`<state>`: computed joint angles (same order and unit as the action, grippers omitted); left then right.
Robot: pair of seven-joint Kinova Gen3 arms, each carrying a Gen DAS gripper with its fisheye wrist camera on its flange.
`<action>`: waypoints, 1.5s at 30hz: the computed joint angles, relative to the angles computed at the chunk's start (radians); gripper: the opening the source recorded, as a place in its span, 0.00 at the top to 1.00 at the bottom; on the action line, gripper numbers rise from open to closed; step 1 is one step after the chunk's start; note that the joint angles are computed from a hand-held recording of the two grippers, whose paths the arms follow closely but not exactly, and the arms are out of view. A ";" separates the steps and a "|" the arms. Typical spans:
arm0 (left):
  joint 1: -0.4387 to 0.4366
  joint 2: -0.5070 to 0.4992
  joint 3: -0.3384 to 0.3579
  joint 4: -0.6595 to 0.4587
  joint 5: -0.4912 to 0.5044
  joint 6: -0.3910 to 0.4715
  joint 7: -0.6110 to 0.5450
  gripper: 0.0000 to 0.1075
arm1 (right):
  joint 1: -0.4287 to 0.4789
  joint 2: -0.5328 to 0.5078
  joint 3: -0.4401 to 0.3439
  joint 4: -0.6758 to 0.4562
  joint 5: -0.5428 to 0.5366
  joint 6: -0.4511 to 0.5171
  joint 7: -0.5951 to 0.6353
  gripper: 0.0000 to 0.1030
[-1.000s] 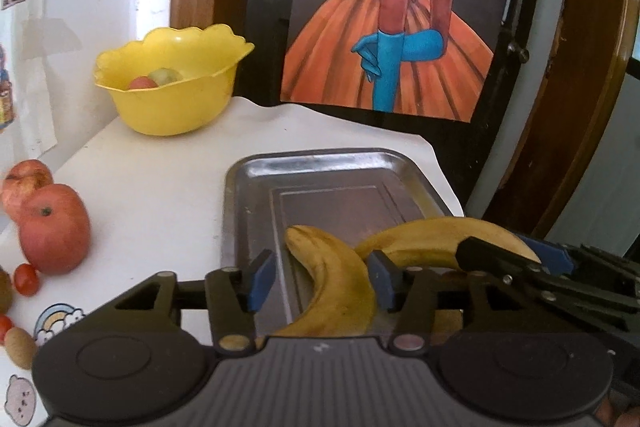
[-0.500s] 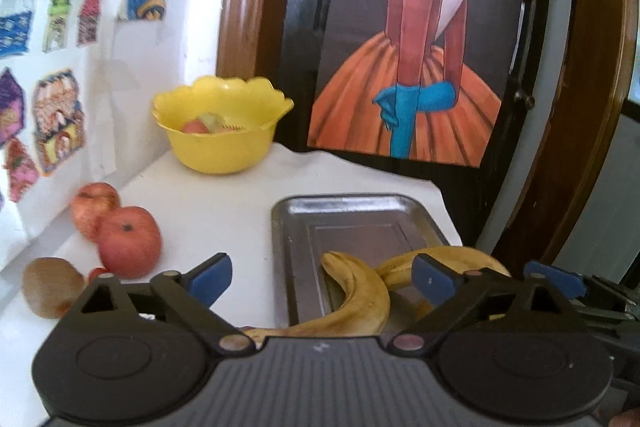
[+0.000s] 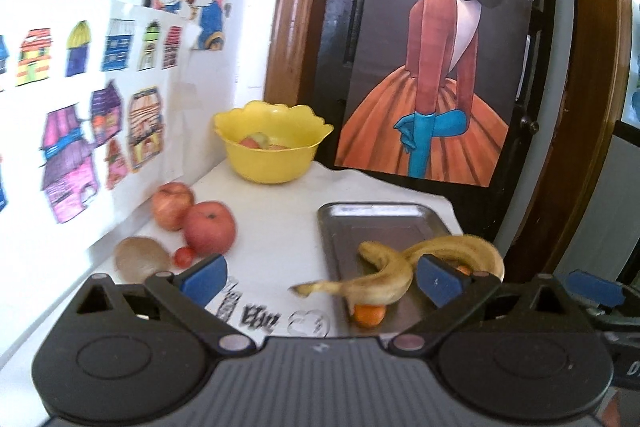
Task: Organize fruits
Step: 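Lower both bananas onto the tray and open both grippers, then move the left tool to a cherry tomato while the right tool approaches the tan fruit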
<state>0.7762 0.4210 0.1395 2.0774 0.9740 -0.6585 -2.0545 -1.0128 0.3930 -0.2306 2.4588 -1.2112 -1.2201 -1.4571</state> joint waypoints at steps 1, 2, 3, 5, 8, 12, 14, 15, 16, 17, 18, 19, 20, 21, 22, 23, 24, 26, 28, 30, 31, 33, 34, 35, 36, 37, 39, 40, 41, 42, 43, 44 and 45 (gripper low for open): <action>0.003 -0.009 0.001 0.019 0.003 -0.007 0.004 0.05 | -0.018 -0.004 -0.009 -0.006 -0.031 -0.003 0.016 0.01; 0.006 -0.017 0.003 0.036 0.007 -0.014 0.007 0.05 | -0.039 -0.008 -0.019 -0.015 -0.068 -0.006 0.034 0.01; 0.008 -0.026 0.006 0.059 0.005 -0.023 0.017 0.05 | -0.055 -0.011 -0.030 -0.024 -0.102 -0.011 0.052 0.01; 0.010 -0.040 0.012 0.099 0.006 -0.038 0.032 0.05 | -0.091 -0.016 -0.051 -0.049 -0.181 -0.017 0.096 0.01; 0.010 -0.056 0.019 0.151 0.006 -0.047 0.052 0.05 | -0.137 -0.011 -0.082 -0.094 -0.294 -0.035 0.151 0.01; 0.006 -0.077 0.021 0.212 0.000 -0.039 0.062 0.05 | -0.173 -0.005 -0.128 -0.151 -0.405 -0.028 0.203 0.01; 0.003 -0.092 0.020 0.243 -0.004 -0.029 0.060 0.05 | -0.181 -0.005 -0.149 -0.180 -0.448 -0.008 0.233 0.01; -0.001 -0.100 0.020 0.258 -0.009 -0.021 0.061 0.05 | -0.187 -0.005 -0.160 -0.191 -0.458 0.000 0.241 0.01; -0.004 -0.108 0.019 0.271 -0.012 -0.015 0.059 0.05 | -0.194 -0.004 -0.169 -0.200 -0.464 0.007 0.247 0.01; -0.004 -0.116 0.015 0.281 -0.002 -0.006 0.044 0.05 | -0.198 -0.005 -0.178 -0.213 -0.469 0.018 0.260 0.01; -0.003 -0.126 0.011 0.293 0.014 0.003 0.023 0.05 | -0.205 -0.005 -0.186 -0.227 -0.472 0.025 0.278 0.01; -0.004 -0.137 0.008 0.303 0.032 0.012 0.001 0.05 | -0.213 -0.003 -0.190 -0.243 -0.472 0.023 0.299 0.01; -0.005 -0.147 0.006 0.310 0.050 0.019 -0.022 0.05 | -0.220 0.000 -0.193 -0.259 -0.470 0.020 0.321 0.01; -0.009 -0.158 0.004 0.318 0.072 0.028 -0.050 0.05 | -0.222 0.000 -0.196 -0.278 -0.467 0.022 0.353 0.01; -0.013 -0.169 0.004 0.328 0.090 0.032 -0.075 0.05 | -0.222 -0.002 -0.198 -0.293 -0.464 0.023 0.378 0.01; -0.019 -0.177 0.005 0.337 0.101 0.032 -0.090 0.05 | -0.220 -0.008 -0.200 -0.308 -0.455 0.029 0.401 0.01; -0.020 -0.187 0.006 0.345 0.128 0.028 -0.119 0.05 | -0.212 -0.019 -0.203 -0.320 -0.441 0.045 0.417 0.01; -0.030 -0.205 0.013 0.363 0.164 0.011 -0.156 0.05 | -0.186 -0.053 -0.203 -0.333 -0.402 0.092 0.427 0.01; -0.048 -0.223 0.022 0.380 0.179 0.002 -0.174 0.05 | -0.149 -0.098 -0.197 -0.340 -0.342 0.158 0.412 0.01; -0.064 -0.244 0.030 0.385 0.204 -0.007 -0.201 0.05 | -0.105 -0.134 -0.181 -0.351 -0.266 0.230 0.385 0.01; -0.075 -0.254 0.035 0.386 0.202 -0.010 -0.209 0.05 | -0.079 -0.148 -0.169 -0.365 -0.233 0.267 0.381 0.01; -0.091 -0.262 0.043 0.381 0.200 -0.029 -0.230 0.05 | -0.042 -0.153 -0.148 -0.387 -0.155 0.294 0.349 0.01; -0.098 -0.258 0.047 0.376 0.189 -0.044 -0.231 0.05 | -0.029 -0.148 -0.131 -0.399 -0.115 0.302 0.342 0.00; -0.106 -0.250 0.049 0.372 0.170 -0.057 -0.225 0.05 | -0.011 -0.140 -0.118 -0.404 -0.074 0.309 0.338 0.00; -0.113 -0.237 0.048 0.365 0.148 -0.071 -0.219 0.05 | 0.004 -0.121 -0.102 -0.416 -0.033 0.314 0.334 0.00; -0.124 -0.225 0.043 0.356 0.123 -0.072 -0.216 0.05 | 0.012 -0.110 -0.076 -0.419 0.004 0.335 0.328 0.00; -0.138 -0.193 0.032 0.333 0.086 -0.076 -0.214 0.05 | 0.074 -0.085 -0.060 -0.434 0.079 0.412 0.344 0.00; -0.147 -0.176 0.025 0.321 0.062 -0.070 -0.207 0.05 | 0.092 -0.070 -0.041 -0.440 0.115 0.449 0.346 0.00; -0.158 -0.162 0.017 0.310 0.032 -0.061 -0.197 0.05 | 0.107 -0.053 -0.025 -0.442 0.156 0.469 0.346 0.00; -0.170 -0.147 0.008 0.299 -0.006 -0.049 -0.185 0.05 | 0.121 -0.032 -0.011 -0.444 0.197 0.482 0.351 0.01; -0.178 -0.132 0.001 0.292 -0.040 -0.045 -0.170 0.05 | 0.123 -0.012 0.011 -0.440 0.237 0.488 0.346 0.00; -0.184 -0.116 -0.008 0.282 -0.070 -0.040 -0.161 0.05 | 0.143 0.007 0.022 -0.444 0.272 0.510 0.358 0.01; -0.189 -0.098 -0.018 0.270 -0.098 -0.037 -0.154 0.05 | 0.181 0.025 0.019 -0.456 0.312 0.548 0.381 0.01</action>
<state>0.5870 0.3234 0.1215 2.3475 0.8759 -0.6951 -2.2088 -0.8317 0.4178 -0.2116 2.0032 -0.8988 -0.6719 -1.0757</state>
